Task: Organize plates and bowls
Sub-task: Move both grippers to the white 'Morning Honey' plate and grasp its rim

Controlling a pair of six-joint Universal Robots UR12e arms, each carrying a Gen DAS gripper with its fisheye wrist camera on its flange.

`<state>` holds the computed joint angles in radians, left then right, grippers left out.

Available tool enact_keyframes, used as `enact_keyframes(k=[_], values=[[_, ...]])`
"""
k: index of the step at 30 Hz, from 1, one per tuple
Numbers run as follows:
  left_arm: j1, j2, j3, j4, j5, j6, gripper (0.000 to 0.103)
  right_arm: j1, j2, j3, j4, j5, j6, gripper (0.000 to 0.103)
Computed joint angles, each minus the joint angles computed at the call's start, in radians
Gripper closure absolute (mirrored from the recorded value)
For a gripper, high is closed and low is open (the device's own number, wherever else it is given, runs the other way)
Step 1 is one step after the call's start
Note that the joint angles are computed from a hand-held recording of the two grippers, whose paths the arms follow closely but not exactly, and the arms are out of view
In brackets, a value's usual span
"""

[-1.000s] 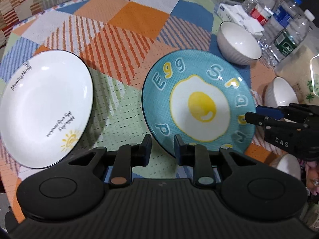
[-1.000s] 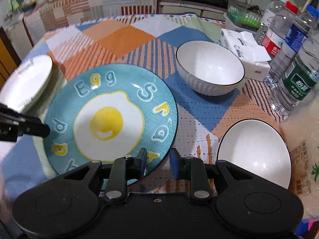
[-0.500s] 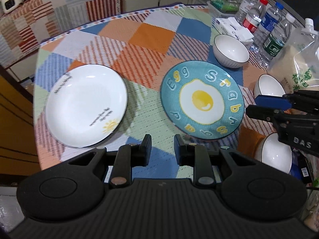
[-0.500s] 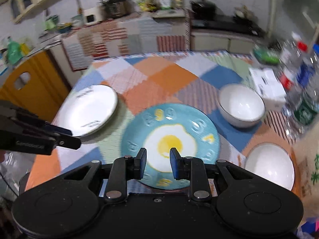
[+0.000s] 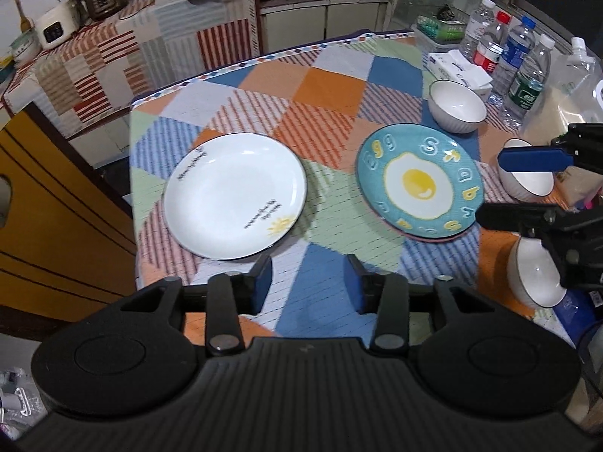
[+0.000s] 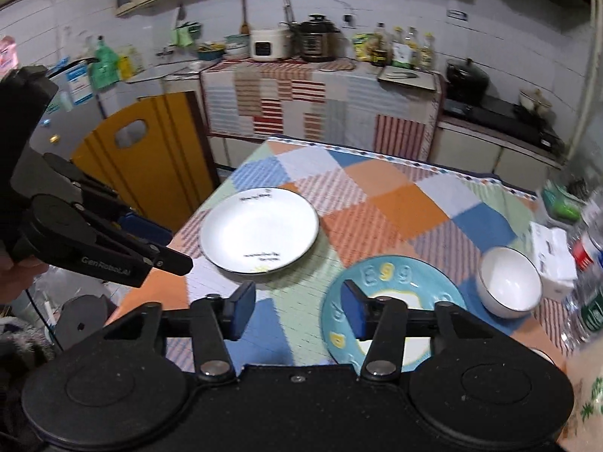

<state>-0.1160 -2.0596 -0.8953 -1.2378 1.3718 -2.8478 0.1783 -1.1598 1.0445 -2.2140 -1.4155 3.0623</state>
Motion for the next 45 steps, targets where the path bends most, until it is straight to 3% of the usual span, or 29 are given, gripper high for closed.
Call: enact_keyframes(k=[4,5,7,11,15,17,20,23,25,26,28,31,33,36,39,43,45], values=[[0.012,0.001,-0.004,0.001,0.02,-0.014,0.05,0.007,0.029,-0.044,0.043,0.026,0.007,0.028],[0.016,-0.001,-0.002,0.0,0.023,-0.015,0.048,0.008,0.041,-0.062,0.063,0.033,0.005,0.02],[0.023,-0.007,0.0,0.001,0.029,-0.021,0.043,0.009,0.068,-0.093,0.083,0.052,-0.019,0.015],[0.036,-0.028,-0.002,0.035,0.055,-0.048,0.035,0.001,0.114,-0.133,0.08,0.138,-0.041,0.015],[0.048,-0.054,-0.001,0.074,0.056,-0.074,0.017,-0.009,0.172,-0.172,0.042,0.213,-0.019,0.015],[0.054,-0.065,-0.01,0.11,0.051,-0.079,0.015,-0.012,0.203,-0.187,0.005,0.239,0.012,0.015],[0.058,-0.089,-0.003,0.142,0.06,-0.115,0.013,-0.014,0.25,-0.231,0.014,0.239,0.051,0.015],[0.071,-0.12,0.018,0.148,0.027,-0.134,0.013,-0.016,0.306,-0.325,0.13,0.229,0.033,0.016],[0.082,-0.138,0.01,0.203,-0.003,-0.217,0.013,-0.018,0.338,-0.373,0.17,0.212,0.045,0.017],[0.084,-0.149,0.022,0.191,0.006,-0.248,0.013,-0.019,0.348,-0.385,0.178,0.211,0.055,0.019],[0.089,-0.163,0.025,0.206,0.004,-0.258,0.013,-0.021,0.365,-0.401,0.174,0.201,0.079,0.02],[0.085,-0.181,0.032,0.218,0.052,-0.257,0.015,-0.018,0.386,-0.425,0.173,0.175,0.073,0.021],[0.092,-0.192,0.044,0.208,0.021,-0.282,0.017,-0.017,0.401,-0.444,0.18,0.176,0.064,0.022],[0.097,-0.198,0.034,0.243,0.012,-0.333,0.031,-0.019,0.421,-0.465,0.167,0.177,0.119,0.026],[0.097,-0.199,0.017,0.281,0.017,-0.351,0.037,-0.019,0.431,-0.458,0.135,0.171,0.193,0.036],[0.1,-0.204,0.012,0.286,0.0,-0.353,0.057,-0.009,0.436,-0.457,0.152,0.147,0.156,0.047],[0.102,-0.209,0.015,0.273,-0.014,-0.364,0.069,-0.005,0.435,-0.45,0.155,0.123,0.135,0.064]])
